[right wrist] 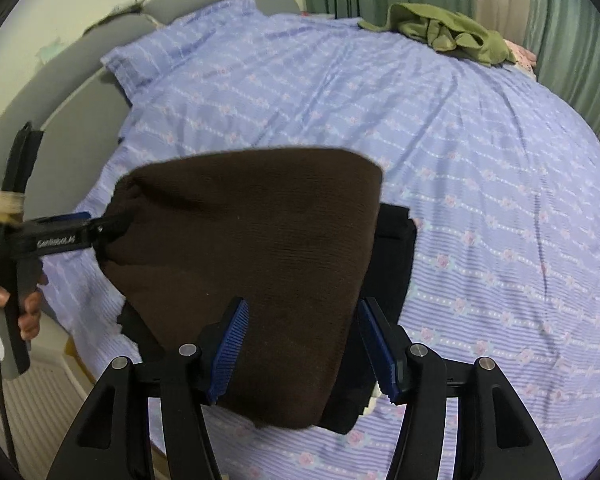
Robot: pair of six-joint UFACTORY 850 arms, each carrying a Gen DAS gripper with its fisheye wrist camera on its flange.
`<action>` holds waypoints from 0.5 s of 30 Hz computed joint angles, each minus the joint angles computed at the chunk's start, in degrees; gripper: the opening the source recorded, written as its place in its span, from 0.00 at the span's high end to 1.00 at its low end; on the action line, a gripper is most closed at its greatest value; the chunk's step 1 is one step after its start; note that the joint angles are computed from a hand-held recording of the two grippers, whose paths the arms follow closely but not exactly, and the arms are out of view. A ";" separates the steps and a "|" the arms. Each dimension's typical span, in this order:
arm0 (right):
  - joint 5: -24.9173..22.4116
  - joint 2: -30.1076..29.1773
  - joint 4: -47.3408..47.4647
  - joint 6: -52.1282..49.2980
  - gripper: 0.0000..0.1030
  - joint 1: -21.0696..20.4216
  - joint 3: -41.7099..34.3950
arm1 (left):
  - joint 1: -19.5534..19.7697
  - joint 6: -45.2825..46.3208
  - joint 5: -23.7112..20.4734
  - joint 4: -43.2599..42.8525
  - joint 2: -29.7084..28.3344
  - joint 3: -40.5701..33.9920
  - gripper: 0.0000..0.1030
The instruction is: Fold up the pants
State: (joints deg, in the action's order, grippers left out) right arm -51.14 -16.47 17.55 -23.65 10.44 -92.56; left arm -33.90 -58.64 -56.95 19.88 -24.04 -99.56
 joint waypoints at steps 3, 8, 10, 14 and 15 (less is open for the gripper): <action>0.24 1.65 1.07 -0.71 0.44 -1.16 0.07 | -2.53 -3.44 -4.06 5.03 0.69 -2.09 0.07; 1.99 6.56 6.85 -7.90 0.32 -4.16 1.88 | -7.96 -8.20 -8.89 10.30 1.29 -6.62 0.07; 2.85 9.36 10.18 -12.00 0.25 -6.41 3.20 | -10.46 -11.30 -11.75 12.58 0.71 -9.34 0.07; 2.36 13.02 14.46 -17.91 0.19 -11.20 4.43 | -16.96 -15.97 -19.42 18.45 -3.35 -18.80 0.00; 0.85 13.94 16.35 -20.33 0.18 -13.43 4.44 | -18.57 -16.34 -22.07 19.86 -5.41 -22.54 0.00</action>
State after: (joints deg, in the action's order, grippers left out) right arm -50.28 -2.53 33.91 -43.99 -3.00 -88.12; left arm -52.47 -74.98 -79.02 39.74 -29.45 -122.10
